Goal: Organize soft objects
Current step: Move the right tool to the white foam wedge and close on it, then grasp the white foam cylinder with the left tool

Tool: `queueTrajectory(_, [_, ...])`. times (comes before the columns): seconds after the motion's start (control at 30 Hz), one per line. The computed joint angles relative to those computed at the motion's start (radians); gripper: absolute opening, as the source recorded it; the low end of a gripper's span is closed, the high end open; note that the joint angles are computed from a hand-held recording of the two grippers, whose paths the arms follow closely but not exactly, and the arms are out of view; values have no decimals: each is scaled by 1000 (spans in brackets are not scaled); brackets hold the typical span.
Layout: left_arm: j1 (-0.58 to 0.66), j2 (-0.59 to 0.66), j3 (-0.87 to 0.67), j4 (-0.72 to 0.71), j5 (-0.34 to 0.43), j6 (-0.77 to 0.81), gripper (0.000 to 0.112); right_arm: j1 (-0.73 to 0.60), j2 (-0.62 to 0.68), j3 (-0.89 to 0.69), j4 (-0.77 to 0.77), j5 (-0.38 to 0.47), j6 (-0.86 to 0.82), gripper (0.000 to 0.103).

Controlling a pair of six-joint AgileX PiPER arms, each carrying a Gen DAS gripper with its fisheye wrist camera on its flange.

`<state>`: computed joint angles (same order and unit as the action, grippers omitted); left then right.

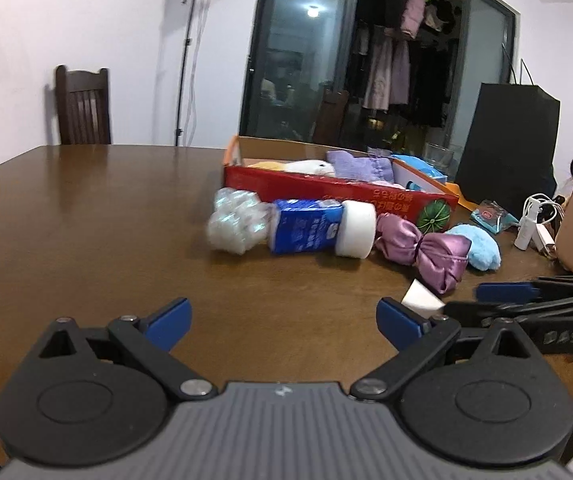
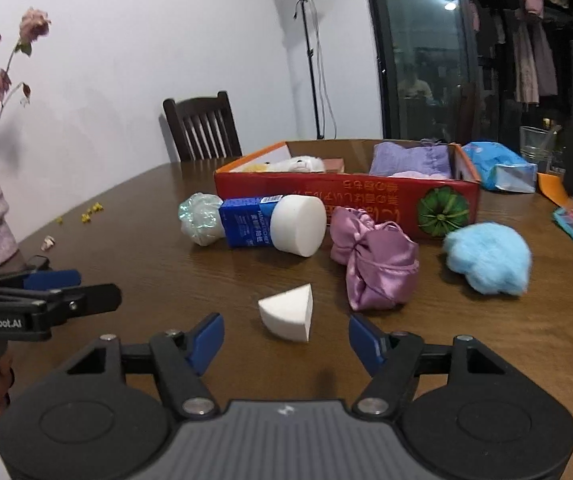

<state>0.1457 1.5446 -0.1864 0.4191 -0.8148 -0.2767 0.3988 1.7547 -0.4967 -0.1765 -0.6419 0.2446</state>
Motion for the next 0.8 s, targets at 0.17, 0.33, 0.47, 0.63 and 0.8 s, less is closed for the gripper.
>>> queueTrajectory(0.17, [-121, 90, -186, -33, 98, -18, 82, -4, 94, -148, -66, 99, 12, 56])
queueTrajectory(0.33, [-219, 233, -428, 30, 221, -78, 74, -67, 147, -208, -218, 94, 134, 37])
queueTrajectory(0.47, [-298, 329, -568, -111, 314, 9, 65, -143, 164, -216, -288, 60, 219, 35])
queueTrajectory(0.63, [-284, 367, -630, 17, 380, -138, 29, -211, 181, -225, -396, 23, 324, 32])
queueTrajectory(0.8, [-294, 269, -525, -65, 354, -80, 29, -182, 161, -196, -317, 24, 232, 29])
